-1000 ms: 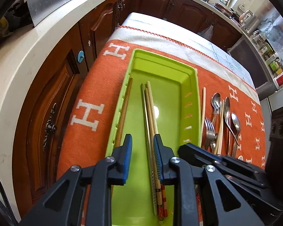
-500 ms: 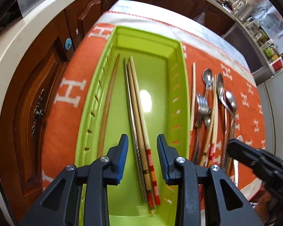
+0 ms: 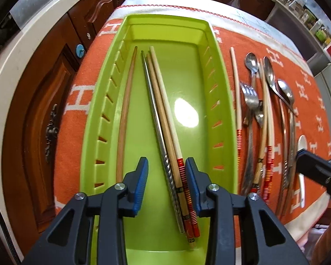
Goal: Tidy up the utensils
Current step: 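Withdraw both grippers from the tray toward the remaining utensils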
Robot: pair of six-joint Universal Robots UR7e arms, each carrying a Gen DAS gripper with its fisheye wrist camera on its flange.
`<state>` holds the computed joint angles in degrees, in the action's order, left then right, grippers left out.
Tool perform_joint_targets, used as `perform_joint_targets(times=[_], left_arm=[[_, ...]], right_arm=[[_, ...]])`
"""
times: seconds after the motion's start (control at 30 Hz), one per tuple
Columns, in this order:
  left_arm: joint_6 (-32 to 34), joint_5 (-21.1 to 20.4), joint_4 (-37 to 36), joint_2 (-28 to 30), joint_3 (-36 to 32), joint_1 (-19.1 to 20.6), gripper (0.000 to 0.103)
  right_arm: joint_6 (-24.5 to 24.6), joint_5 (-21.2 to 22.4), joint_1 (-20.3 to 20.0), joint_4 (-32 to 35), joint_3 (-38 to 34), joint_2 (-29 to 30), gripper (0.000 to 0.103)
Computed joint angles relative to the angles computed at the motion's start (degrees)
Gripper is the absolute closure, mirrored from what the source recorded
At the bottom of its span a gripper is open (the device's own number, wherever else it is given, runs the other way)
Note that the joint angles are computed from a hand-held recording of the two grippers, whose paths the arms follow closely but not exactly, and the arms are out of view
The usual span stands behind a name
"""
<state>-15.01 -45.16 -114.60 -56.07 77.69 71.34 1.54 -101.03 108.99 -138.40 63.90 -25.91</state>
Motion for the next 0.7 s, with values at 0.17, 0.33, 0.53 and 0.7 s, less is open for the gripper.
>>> perform_joint_targets(times=[0.17, 0.33, 0.53, 0.7], left_arm=[[-2.45, 4.04, 2.19, -0.44, 0.36, -0.31, 0.061], [-3.88, 3.34, 1.4, -2.34, 1.17, -0.79, 0.061], [-2.78, 1.86, -3.0, -4.89, 2.96, -2.99, 0.061], [0.14, -0.81, -6.24, -5.58, 3.92, -5.11, 0.061]], right_arm=[[0.33, -0.41, -0.33, -1.16, 1.77, -1.18, 0.097], [0.16, -1.32, -0.51, -2.67, 3.97, -2.84, 0.097], [-0.48, -3.43, -0.66, -5.21, 7.13, -5.12, 0.097], [-0.71, -5.12, -0.98, -6.93, 9.7, -6.97, 0.097]])
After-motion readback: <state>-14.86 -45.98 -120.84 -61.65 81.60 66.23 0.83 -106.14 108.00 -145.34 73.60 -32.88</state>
